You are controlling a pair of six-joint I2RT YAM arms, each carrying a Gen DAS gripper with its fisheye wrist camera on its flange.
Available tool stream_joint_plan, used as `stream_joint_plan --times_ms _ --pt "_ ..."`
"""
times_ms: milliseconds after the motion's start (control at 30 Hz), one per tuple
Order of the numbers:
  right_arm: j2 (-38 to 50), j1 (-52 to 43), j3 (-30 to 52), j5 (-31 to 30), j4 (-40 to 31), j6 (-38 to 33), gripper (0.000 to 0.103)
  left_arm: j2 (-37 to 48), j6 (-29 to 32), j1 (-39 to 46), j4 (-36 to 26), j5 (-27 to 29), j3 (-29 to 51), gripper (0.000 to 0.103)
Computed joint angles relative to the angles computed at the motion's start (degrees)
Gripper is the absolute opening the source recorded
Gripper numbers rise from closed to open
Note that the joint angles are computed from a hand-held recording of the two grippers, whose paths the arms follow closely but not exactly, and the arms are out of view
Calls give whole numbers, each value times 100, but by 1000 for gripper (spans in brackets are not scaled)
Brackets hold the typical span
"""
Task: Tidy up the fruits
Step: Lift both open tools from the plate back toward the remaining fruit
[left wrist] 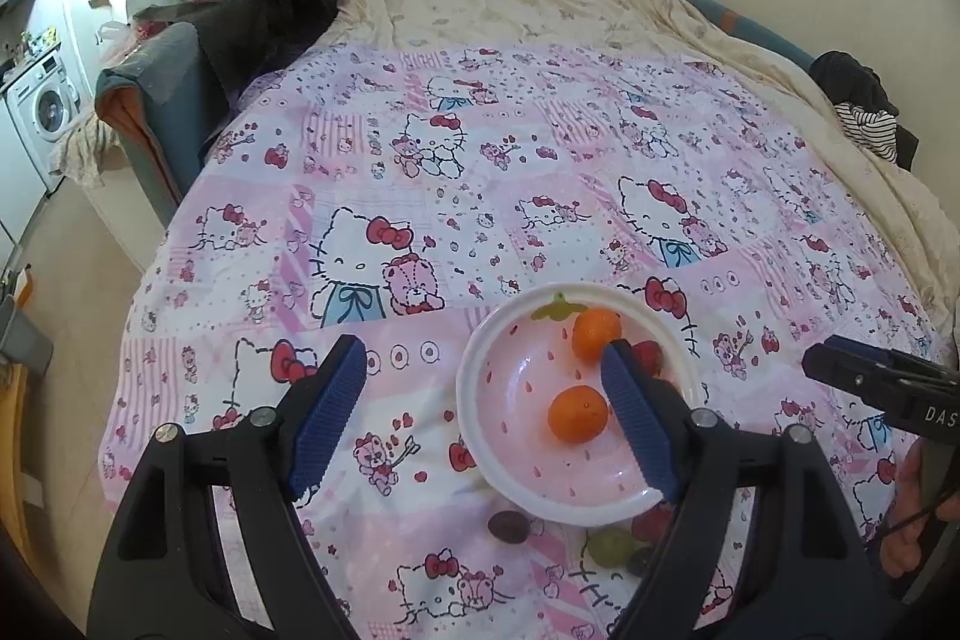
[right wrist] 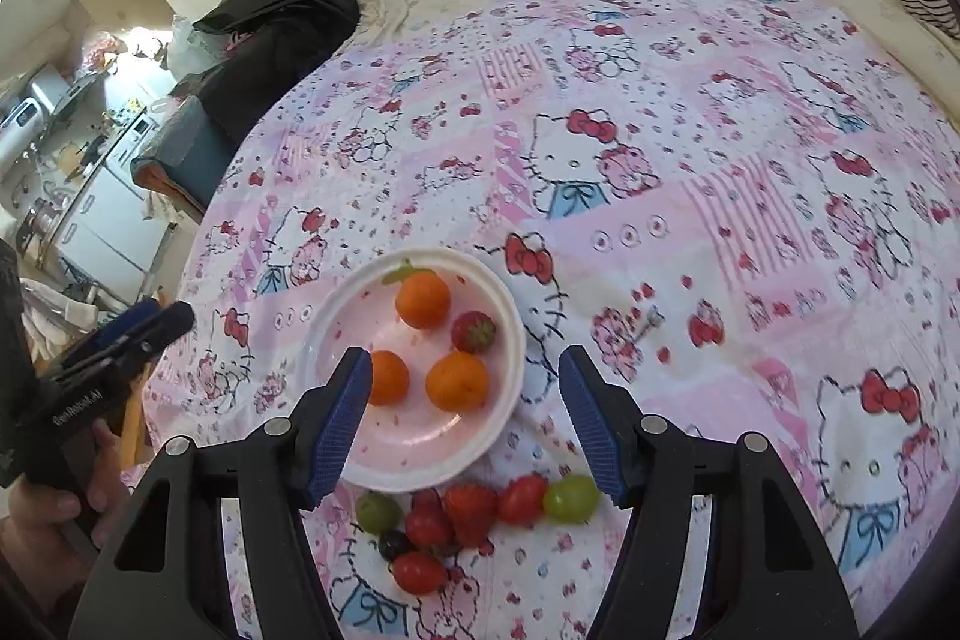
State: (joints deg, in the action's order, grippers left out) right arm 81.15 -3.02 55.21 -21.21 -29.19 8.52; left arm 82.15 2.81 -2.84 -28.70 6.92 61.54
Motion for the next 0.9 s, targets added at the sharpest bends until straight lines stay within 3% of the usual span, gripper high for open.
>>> stream_joint_plan --times_ms 600,900 --pt "-730 -18 -634 16 -259 100 67 -1019 -89 471 -495 -30 -893 78" --pt "-427 -86 -602 -132 -380 315 67 -341 -115 530 -932 217 -981 77"
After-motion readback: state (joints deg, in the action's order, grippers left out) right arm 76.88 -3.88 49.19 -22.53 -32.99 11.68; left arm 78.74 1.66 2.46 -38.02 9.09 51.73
